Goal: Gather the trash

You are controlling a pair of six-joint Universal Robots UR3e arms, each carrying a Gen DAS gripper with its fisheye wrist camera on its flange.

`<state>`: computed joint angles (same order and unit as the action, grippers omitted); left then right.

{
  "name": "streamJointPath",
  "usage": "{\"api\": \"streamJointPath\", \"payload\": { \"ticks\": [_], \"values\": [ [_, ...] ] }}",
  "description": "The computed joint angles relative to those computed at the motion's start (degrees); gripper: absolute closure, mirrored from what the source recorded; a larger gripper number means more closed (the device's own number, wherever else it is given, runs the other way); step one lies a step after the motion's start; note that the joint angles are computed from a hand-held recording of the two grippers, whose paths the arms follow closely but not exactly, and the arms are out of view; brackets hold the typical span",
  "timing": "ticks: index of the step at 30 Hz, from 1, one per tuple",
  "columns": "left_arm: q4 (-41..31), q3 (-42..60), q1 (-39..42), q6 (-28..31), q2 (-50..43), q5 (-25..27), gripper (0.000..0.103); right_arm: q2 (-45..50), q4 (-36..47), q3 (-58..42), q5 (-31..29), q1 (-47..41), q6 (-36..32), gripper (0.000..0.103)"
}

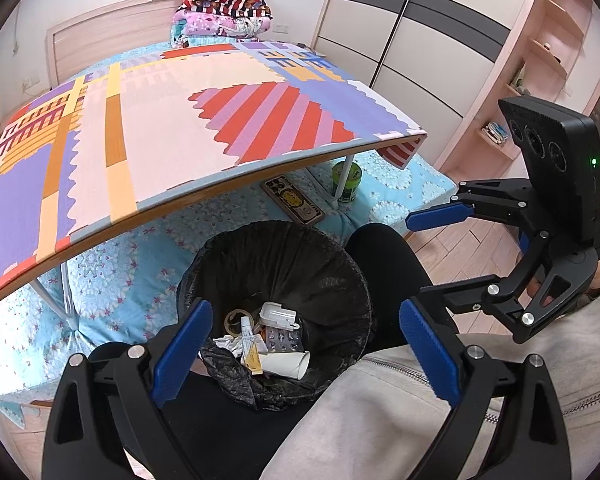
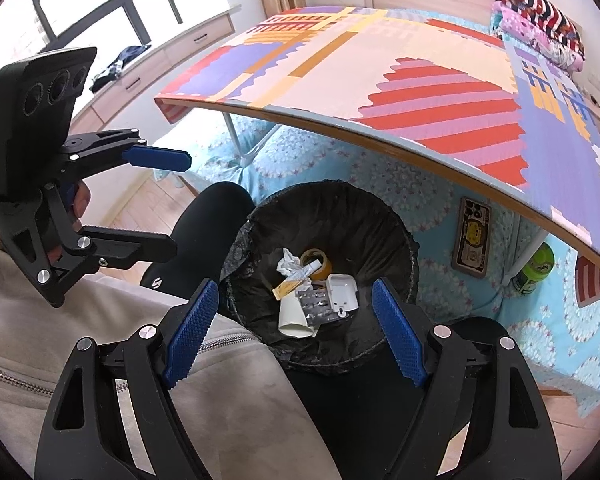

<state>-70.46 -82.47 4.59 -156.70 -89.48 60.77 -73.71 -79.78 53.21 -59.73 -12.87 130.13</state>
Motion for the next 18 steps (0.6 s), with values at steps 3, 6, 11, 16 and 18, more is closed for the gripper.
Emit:
{"api": "streamJointPath", "payload": {
  "ticks": [3,6,11,16,18],
  "values": [
    [0.06,-0.05,0.01,-0.02,0.02,-0.08,0.012,-0.13,-0.07,0.09,-0.08,0.03,0.07,0.024],
    [-0.01,0.04,-0.01,0.05,0.05,0.01,0.012,-0.31,-0.20,0.21,0.05,-0.04,0.00,0.024],
    [-0.64,0.91,-0.29,-0.10,-0.47,0.33,0.012,-0.30,0.13,0.01,0.21,-0.23,-0.52,0.024],
    [-0.06,0.85,-0.37,0.12,-0.64,0.26,0.012,-0.41,-0.20,0.14,0.23,-0.16,-0.44,0.024],
    [0.06,0.70,-0.25,0.15,-0.56,0.21,0.012,-0.70,-0.24,0.44,0.31,-0.19,-0.55,0.024]
  ]
}}
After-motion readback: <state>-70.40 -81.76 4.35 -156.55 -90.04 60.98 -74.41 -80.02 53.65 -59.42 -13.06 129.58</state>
